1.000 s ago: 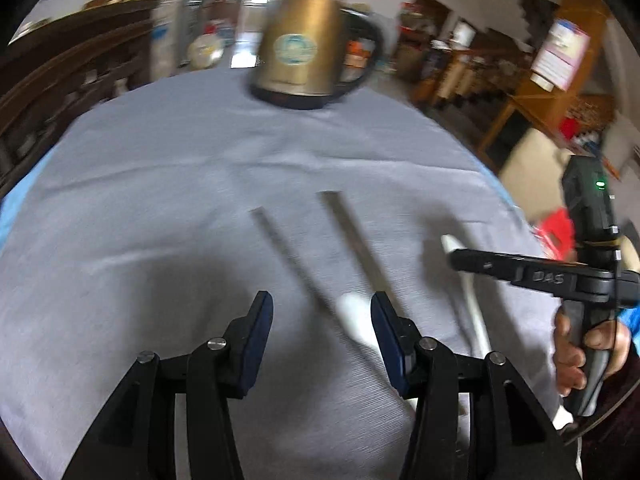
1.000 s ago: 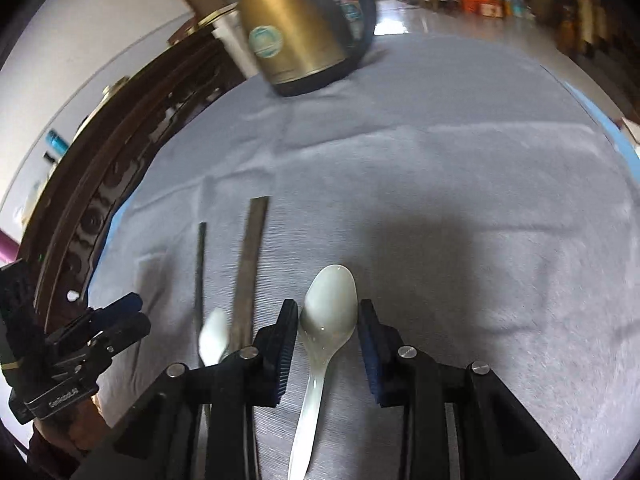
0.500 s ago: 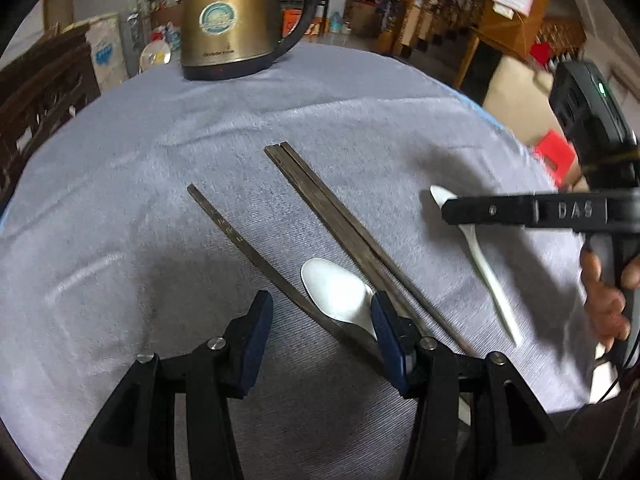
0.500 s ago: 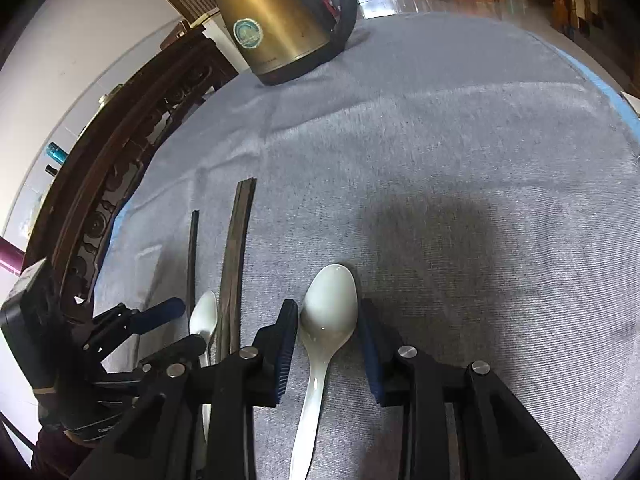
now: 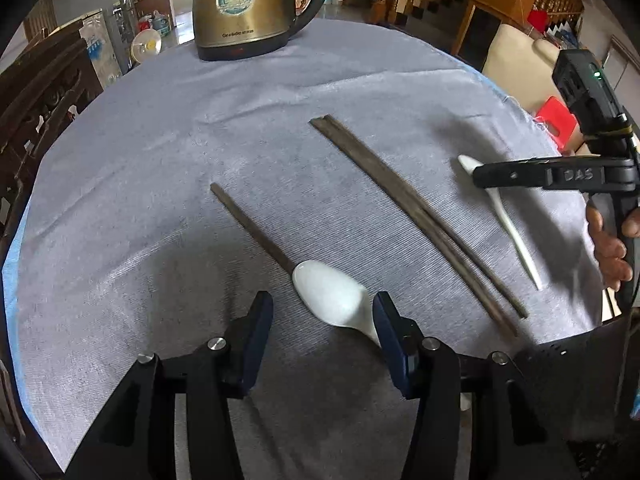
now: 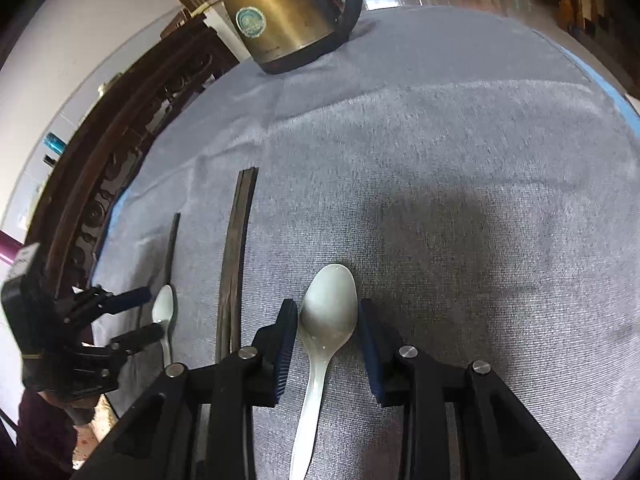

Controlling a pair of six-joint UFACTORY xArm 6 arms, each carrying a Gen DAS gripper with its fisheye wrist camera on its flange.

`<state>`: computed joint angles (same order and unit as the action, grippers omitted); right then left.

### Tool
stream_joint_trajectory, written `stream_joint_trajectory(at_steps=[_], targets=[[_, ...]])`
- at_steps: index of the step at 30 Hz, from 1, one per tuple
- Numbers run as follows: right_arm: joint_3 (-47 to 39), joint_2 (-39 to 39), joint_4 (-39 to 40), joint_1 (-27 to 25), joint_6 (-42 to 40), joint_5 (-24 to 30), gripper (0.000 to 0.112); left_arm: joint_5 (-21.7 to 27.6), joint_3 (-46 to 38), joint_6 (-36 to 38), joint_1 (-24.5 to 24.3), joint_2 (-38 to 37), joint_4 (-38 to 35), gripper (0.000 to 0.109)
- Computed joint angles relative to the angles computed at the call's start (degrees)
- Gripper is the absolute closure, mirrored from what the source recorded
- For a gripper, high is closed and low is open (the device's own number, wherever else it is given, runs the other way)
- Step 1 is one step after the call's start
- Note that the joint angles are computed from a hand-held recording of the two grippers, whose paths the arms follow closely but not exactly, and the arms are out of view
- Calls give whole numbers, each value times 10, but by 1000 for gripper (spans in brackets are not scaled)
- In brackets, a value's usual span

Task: Organize utensils
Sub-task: 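Close the right tool on a white spoon while the left tool grasps another spoon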

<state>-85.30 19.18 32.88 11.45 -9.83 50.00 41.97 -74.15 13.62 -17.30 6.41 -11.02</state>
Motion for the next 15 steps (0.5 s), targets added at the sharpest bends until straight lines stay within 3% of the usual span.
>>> stream_joint_trajectory(at_steps=[4,8,12,13,15], targets=[[-24,14,-27,2,25,18,76,-5,-1,-25,-19,-1,30,55],[-27,15,-37,3,25,18,76,20,-29,-64,-28,31,65,59],[-14,7,-35,0,16,11,83,-3,-5,-62,-24,14,40,80],[-11,6,-28,-2,13,10,84,-9,2,-60,-21,9,32,91],[-3,1,-23,-5,12,6,84,-18,13,-61,-16,-1,29,95]])
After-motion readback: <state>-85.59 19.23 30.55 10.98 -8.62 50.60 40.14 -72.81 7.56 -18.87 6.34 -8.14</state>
